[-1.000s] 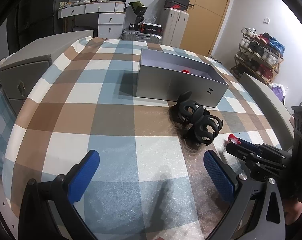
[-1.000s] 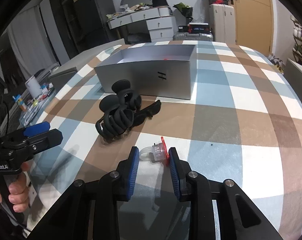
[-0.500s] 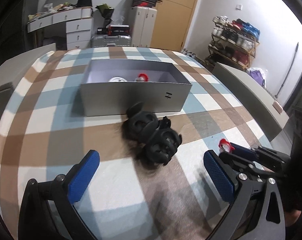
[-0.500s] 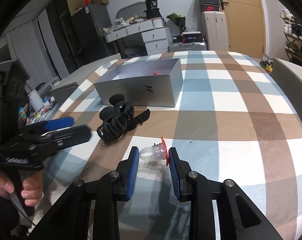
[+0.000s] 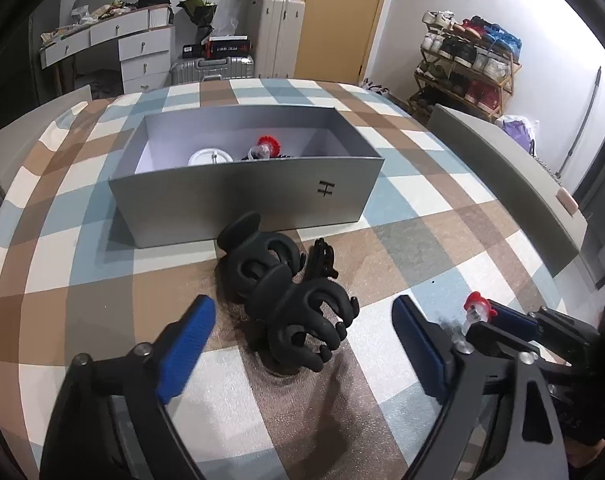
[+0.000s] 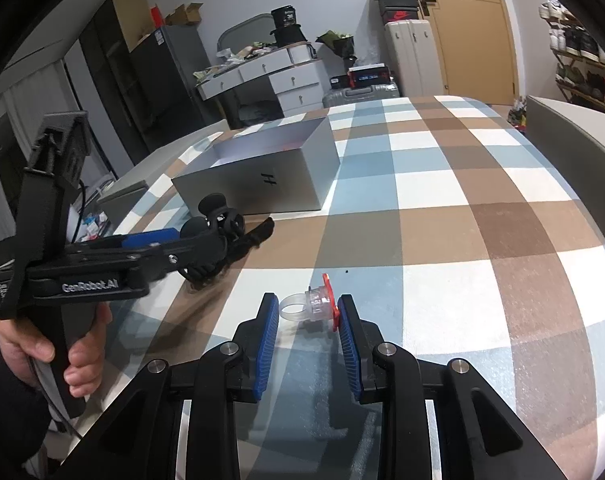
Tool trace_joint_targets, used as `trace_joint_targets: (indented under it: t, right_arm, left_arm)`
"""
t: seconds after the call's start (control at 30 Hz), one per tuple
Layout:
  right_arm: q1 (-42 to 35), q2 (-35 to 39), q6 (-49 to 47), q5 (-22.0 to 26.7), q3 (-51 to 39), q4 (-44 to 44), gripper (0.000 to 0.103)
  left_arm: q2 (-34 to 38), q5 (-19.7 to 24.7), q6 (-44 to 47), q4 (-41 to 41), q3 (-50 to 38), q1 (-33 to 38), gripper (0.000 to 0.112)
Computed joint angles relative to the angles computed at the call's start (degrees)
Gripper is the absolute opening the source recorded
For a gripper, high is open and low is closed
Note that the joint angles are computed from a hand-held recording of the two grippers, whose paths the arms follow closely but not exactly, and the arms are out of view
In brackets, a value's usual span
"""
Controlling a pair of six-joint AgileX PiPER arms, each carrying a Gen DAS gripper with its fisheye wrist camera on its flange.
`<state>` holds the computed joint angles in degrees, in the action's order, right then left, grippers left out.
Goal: Organize jewelry
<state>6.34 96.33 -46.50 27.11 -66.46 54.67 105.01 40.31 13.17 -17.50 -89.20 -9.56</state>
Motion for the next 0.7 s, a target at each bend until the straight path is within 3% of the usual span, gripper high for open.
trace_joint_targets:
  t: [0.1, 0.13, 0.37, 0.7]
  right_arm:
    - [0.0, -0.1, -1.3, 0.1, 0.3, 1.0, 0.029]
    - [-0.1, -0.1, -1.7, 0.1, 0.3, 1.3, 0.029]
    - [-0.5, -0.4, -3.6, 0.0, 0.9, 3.2, 0.029]
    - [-0.4, -1.0, -5.1, 0.2, 0.8, 4.9, 0.029]
  left_arm:
    - [0.9, 1.6, -0.3, 0.7, -1.4, -0.2, 0.052]
    - [1.1, 2.0, -0.3, 0.8, -1.6, -0.2, 0.051]
    - [-0.4, 1.2, 0.8, 0.2, 0.3, 0.3, 0.05]
    - [-7.4, -1.8, 9.0, -8.9, 7.3, 4.5, 0.05]
